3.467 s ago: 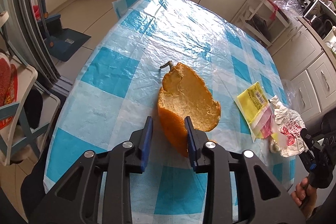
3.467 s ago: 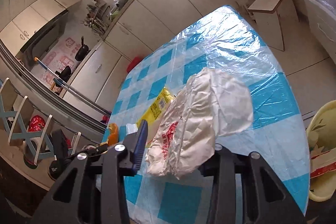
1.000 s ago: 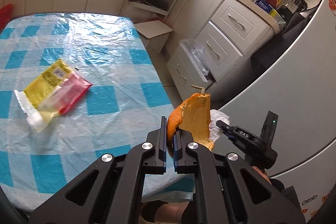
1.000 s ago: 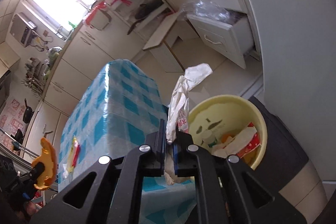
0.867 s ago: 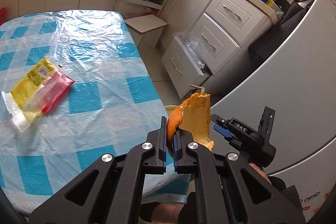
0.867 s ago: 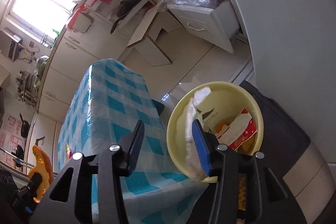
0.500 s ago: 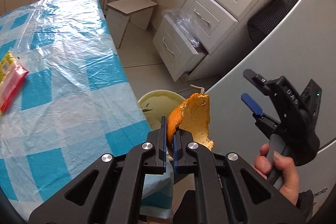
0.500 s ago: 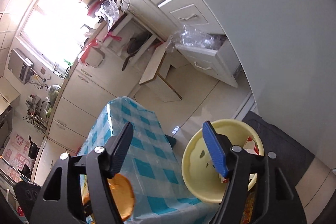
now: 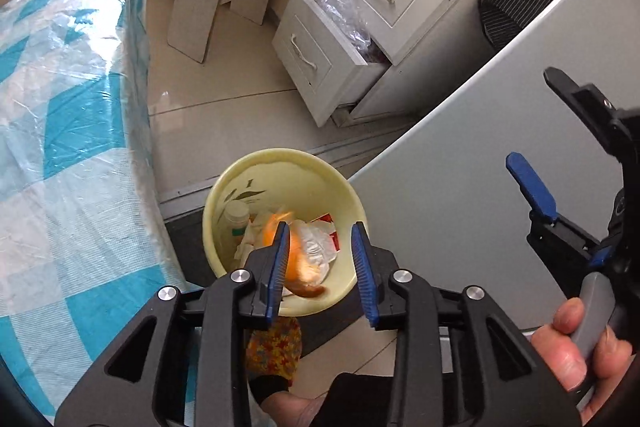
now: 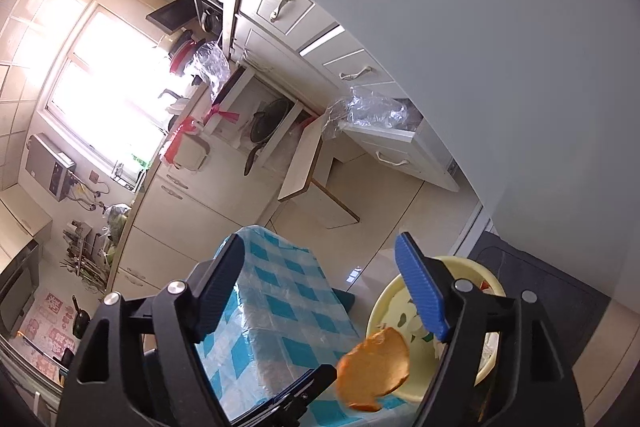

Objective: Collect trash
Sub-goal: 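Carry peel and bag over the yellow bin and open both tools, then move both tools back over the table toward the yellow-and-red packet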

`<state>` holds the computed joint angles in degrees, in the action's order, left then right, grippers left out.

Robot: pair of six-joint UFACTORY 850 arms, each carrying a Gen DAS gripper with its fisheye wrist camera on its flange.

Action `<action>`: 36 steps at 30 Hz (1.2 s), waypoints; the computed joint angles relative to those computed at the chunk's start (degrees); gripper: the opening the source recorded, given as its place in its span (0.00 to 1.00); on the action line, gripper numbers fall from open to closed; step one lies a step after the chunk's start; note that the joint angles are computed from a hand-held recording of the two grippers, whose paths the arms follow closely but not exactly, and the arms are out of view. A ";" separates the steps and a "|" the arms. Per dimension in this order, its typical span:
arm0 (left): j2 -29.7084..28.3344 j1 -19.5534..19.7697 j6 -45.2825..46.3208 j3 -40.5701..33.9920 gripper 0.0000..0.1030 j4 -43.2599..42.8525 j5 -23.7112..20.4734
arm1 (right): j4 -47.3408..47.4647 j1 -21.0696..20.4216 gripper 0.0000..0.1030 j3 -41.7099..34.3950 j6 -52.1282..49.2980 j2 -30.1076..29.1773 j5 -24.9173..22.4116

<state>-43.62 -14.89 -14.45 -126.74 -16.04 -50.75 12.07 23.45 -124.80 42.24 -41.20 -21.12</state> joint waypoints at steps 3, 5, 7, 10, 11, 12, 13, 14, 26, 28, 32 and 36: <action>0.61 -0.63 -1.27 0.23 0.34 3.80 0.42 | 1.37 0.06 0.73 -0.72 -0.90 -0.30 -0.25; 1.34 -0.90 -1.48 0.81 0.37 5.31 1.07 | 1.12 0.22 0.73 -1.00 -0.99 -0.35 0.00; 2.40 -1.41 -1.94 1.77 0.38 7.74 1.82 | 1.17 0.34 0.76 -1.16 -1.19 -0.40 0.04; 4.13 -2.22 -2.53 3.52 0.42 11.51 3.10 | 1.61 0.42 0.76 -1.09 -1.39 -0.41 -0.16; 4.81 -2.49 -2.82 4.30 0.44 12.89 3.53 | 1.77 0.43 0.76 -1.42 -1.38 -0.62 -0.40; 5.29 -2.73 -3.10 4.81 0.44 14.04 3.68 | 2.12 0.41 0.76 -1.36 -1.66 -0.61 -0.42; 5.51 -2.93 -3.48 4.95 0.45 14.98 3.77 | 2.29 0.43 0.76 -1.62 -1.87 -0.75 -0.56; 5.82 -3.10 -3.92 5.30 0.46 16.00 3.89 | 2.56 0.41 0.76 -2.05 -2.30 -0.99 -0.75; 8.93 -2.90 -6.59 9.52 0.52 19.91 4.79 | 2.38 0.78 0.78 -6.07 -3.28 -3.27 -3.85; 9.55 -2.82 -6.88 10.41 0.52 20.25 5.05 | 2.33 0.81 0.79 -6.81 -3.45 -3.71 -4.50; 10.73 -2.66 -7.74 12.08 0.55 21.12 5.54 | 2.56 0.93 0.79 -8.21 -4.00 -4.53 -5.87; 11.80 -2.38 -8.70 13.58 0.57 22.05 5.93 | 2.15 1.13 0.80 -10.85 -4.04 -5.97 -7.84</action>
